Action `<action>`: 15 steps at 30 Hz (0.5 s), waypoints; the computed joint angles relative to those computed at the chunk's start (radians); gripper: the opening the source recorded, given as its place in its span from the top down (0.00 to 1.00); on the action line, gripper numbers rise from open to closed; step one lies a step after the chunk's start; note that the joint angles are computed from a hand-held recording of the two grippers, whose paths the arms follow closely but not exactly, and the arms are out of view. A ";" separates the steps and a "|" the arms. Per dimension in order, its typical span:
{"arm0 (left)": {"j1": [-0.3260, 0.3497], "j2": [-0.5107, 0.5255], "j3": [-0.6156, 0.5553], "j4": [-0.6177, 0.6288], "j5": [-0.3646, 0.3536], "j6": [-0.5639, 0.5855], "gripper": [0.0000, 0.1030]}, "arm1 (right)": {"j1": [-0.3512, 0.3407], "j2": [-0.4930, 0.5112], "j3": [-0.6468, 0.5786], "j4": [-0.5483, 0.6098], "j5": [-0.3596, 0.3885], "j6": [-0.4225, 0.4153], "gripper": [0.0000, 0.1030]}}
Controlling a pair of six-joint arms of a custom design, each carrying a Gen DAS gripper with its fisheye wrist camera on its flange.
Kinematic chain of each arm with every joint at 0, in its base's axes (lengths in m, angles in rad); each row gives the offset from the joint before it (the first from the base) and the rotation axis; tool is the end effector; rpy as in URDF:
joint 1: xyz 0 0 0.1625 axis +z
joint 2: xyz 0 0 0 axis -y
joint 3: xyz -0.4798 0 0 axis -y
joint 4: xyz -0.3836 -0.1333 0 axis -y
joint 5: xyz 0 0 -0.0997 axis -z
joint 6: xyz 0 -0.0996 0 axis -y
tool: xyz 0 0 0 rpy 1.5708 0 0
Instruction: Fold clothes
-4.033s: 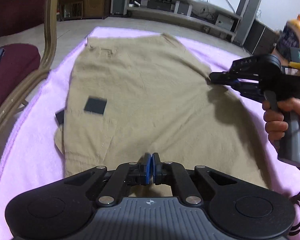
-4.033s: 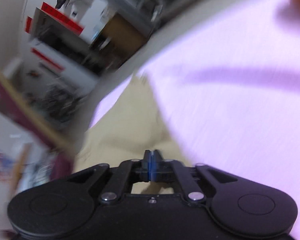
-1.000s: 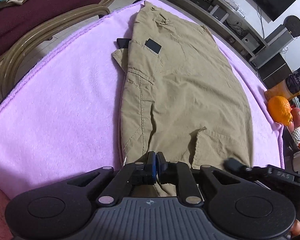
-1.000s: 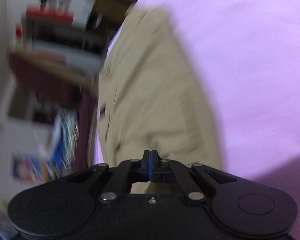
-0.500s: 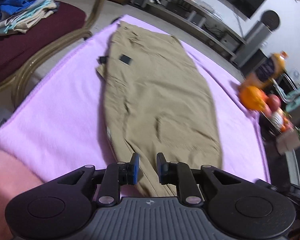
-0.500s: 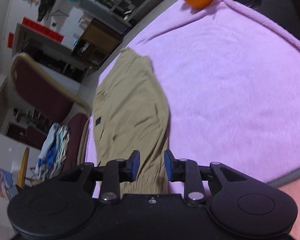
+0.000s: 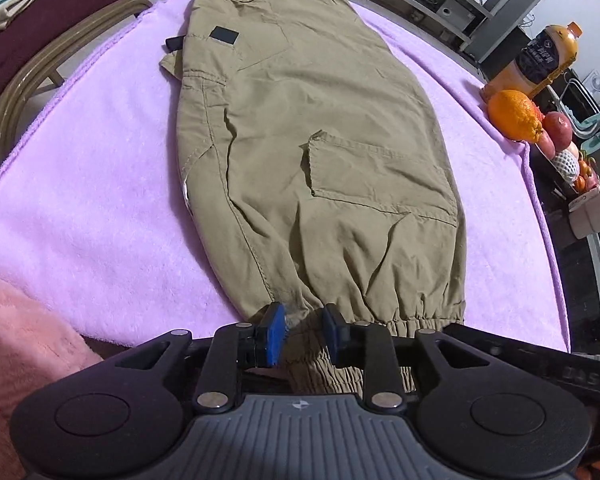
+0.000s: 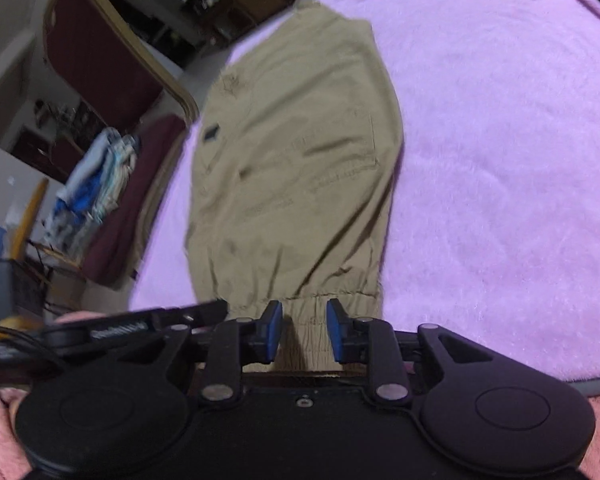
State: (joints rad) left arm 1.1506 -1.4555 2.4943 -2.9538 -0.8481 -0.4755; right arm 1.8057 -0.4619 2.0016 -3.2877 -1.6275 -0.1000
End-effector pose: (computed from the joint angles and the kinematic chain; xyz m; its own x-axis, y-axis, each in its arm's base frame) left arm 0.0314 -0.4180 0.2719 -0.8656 -0.3026 -0.3991 -0.0137 0.8109 -0.5850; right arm 0.2538 -0.5121 -0.0874 -0.9456 -0.3171 0.0731 -0.3251 0.9303 -0.1698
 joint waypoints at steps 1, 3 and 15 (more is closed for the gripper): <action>-0.009 -0.010 0.007 -0.010 0.000 0.006 0.76 | -0.002 -0.006 0.000 0.010 0.006 0.008 0.80; -0.021 -0.030 0.021 -0.042 -0.014 0.022 0.74 | -0.011 -0.033 0.014 0.011 0.041 0.009 0.75; 0.075 0.011 -0.027 -0.085 -0.100 0.038 0.76 | -0.165 -0.065 0.052 -0.008 0.207 0.183 0.57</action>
